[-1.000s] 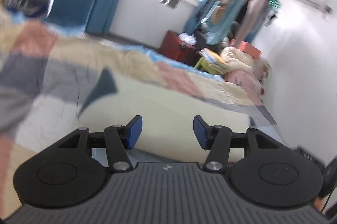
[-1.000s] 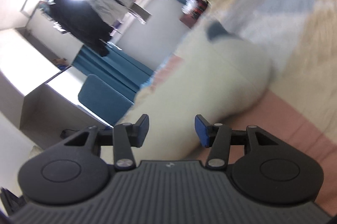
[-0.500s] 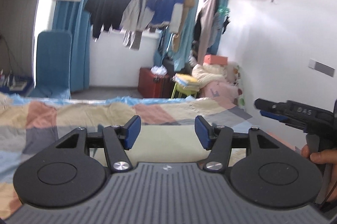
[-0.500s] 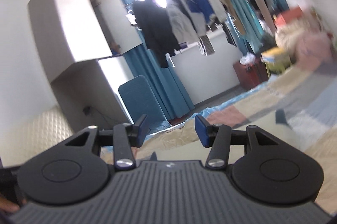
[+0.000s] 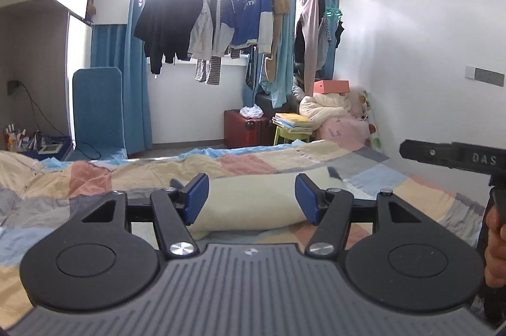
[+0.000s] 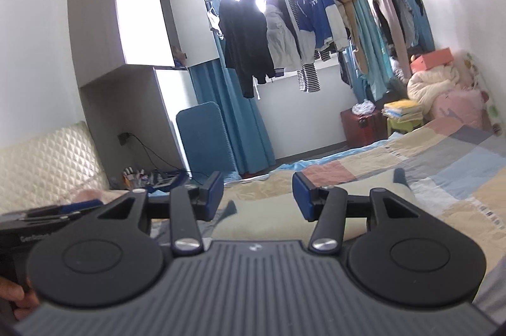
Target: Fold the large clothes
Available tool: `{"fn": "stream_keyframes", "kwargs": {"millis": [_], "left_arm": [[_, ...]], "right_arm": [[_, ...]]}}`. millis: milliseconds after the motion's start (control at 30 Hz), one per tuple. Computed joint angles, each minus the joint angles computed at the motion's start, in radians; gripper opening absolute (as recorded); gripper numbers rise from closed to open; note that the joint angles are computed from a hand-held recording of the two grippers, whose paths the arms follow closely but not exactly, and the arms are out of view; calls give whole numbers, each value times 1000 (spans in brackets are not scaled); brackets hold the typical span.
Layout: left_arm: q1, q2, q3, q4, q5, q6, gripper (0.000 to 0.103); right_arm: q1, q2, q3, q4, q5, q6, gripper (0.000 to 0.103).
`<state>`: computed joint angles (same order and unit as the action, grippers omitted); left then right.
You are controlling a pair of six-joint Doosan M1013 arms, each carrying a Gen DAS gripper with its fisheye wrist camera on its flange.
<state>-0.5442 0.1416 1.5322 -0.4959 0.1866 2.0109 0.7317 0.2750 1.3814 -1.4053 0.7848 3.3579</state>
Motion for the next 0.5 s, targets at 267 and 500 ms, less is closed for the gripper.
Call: {"fn": "stream_keyframes", "kwargs": {"millis": [267, 500], "left_arm": [[0, -4, 53, 161, -35, -175, 68], [10, 24, 48, 155, -27, -198, 69]], "right_arm": [[31, 18, 13, 19, 80, -30, 52], [40, 40, 8, 64, 120, -61, 52]]}}
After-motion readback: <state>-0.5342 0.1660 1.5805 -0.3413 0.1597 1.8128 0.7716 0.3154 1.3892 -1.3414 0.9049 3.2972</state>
